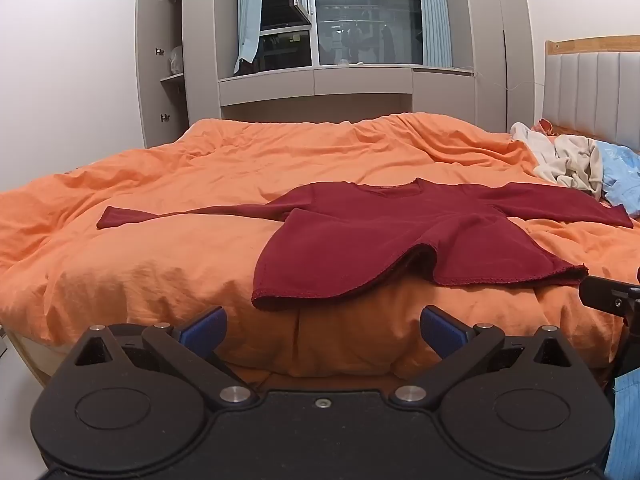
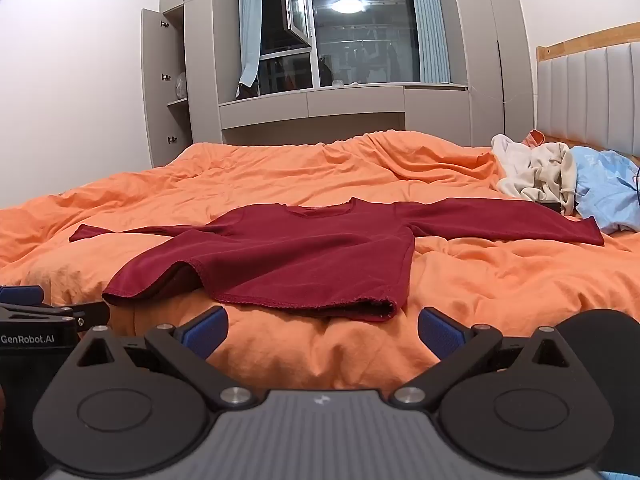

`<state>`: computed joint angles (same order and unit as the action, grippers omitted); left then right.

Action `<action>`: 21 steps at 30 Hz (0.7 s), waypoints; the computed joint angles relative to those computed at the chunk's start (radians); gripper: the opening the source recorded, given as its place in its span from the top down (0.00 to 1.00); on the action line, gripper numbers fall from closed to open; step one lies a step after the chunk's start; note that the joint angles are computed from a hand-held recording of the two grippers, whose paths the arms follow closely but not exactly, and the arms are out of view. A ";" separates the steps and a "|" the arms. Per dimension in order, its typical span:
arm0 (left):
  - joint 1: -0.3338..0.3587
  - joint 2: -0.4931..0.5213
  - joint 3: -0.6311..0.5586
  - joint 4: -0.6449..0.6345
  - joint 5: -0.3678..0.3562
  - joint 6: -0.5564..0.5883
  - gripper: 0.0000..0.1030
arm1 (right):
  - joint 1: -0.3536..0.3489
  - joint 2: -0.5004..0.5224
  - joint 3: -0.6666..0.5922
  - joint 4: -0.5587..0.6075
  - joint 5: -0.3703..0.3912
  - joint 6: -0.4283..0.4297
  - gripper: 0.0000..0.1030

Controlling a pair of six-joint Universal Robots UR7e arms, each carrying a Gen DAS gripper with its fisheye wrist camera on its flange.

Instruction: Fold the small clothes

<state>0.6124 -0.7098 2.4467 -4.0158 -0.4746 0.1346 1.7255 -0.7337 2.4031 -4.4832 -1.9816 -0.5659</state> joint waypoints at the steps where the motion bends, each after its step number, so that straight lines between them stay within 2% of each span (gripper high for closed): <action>1: 0.000 0.000 0.000 0.000 0.000 0.000 0.00 | 0.000 0.000 0.000 0.001 0.003 0.004 0.00; 8: 0.000 -0.001 -0.001 0.006 0.005 -0.006 0.00 | 0.020 -0.003 -0.012 0.024 -0.023 0.013 0.00; 9: 0.000 -0.002 -0.001 0.007 0.004 -0.009 0.00 | -0.002 0.002 -0.007 0.011 -0.005 0.007 0.00; 13: -0.017 0.006 0.004 0.026 0.006 -0.044 0.00 | -0.010 0.008 -0.010 0.008 -0.010 0.009 0.00; 15: -0.025 0.014 0.002 0.027 0.012 -0.052 0.00 | 0.011 0.005 -0.012 0.016 -0.031 0.020 0.00; 21: 0.001 -0.011 0.005 0.016 -0.017 -0.022 0.00 | 0.010 -0.002 -0.009 0.023 -0.035 0.029 0.00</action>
